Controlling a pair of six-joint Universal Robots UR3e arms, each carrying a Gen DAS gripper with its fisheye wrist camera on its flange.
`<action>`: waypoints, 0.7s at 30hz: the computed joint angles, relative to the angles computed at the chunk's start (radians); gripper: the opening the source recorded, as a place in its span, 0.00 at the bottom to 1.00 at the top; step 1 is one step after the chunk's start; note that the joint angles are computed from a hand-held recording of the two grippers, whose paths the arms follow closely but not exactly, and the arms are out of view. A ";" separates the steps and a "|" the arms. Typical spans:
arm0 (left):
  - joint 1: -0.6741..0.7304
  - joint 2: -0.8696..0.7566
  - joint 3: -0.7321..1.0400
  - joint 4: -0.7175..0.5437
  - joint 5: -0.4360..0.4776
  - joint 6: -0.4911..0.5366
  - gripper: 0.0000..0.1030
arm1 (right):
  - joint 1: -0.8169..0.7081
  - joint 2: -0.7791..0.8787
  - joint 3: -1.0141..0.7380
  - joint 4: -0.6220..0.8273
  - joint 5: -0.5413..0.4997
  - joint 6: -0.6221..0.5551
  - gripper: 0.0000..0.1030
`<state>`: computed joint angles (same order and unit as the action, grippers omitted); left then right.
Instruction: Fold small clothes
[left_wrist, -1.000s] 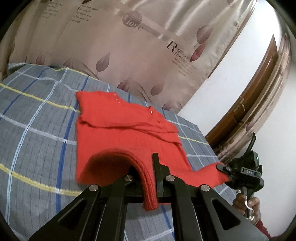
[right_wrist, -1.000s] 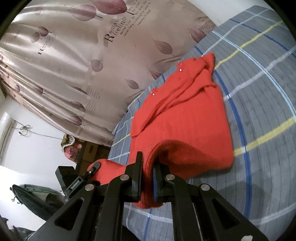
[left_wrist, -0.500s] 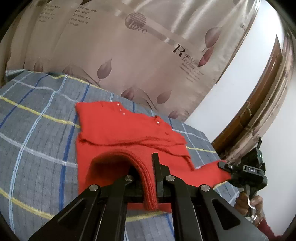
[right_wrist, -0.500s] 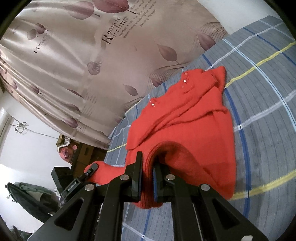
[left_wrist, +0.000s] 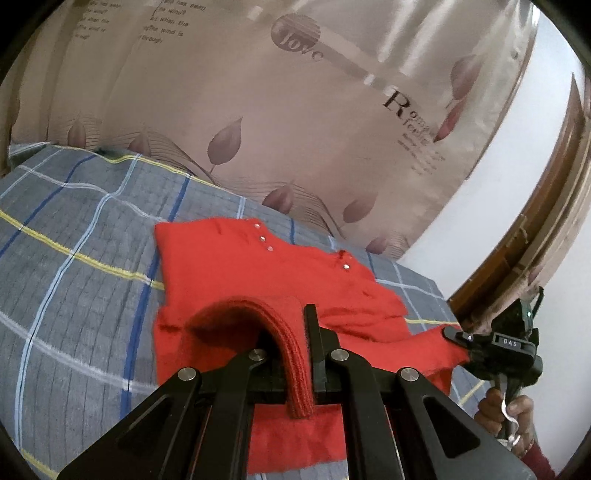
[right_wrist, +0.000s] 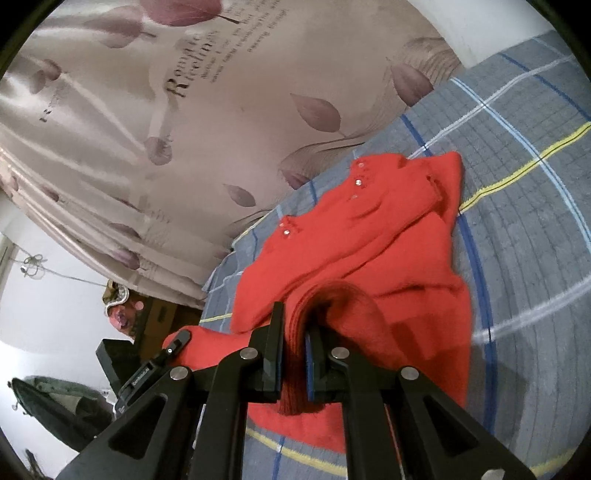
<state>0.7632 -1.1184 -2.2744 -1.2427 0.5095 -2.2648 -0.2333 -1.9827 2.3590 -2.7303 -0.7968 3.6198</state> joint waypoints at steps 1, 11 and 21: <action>-0.019 -0.030 -0.009 0.080 0.006 -0.047 0.06 | 0.002 0.031 -0.006 -0.021 -0.002 0.005 0.07; -0.156 -0.306 0.011 0.600 0.066 -0.367 0.06 | 0.021 0.249 -0.098 -0.144 -0.024 0.035 0.07; -0.253 -0.505 0.115 0.843 0.134 -0.572 0.06 | 0.041 0.364 -0.191 -0.190 -0.054 0.059 0.08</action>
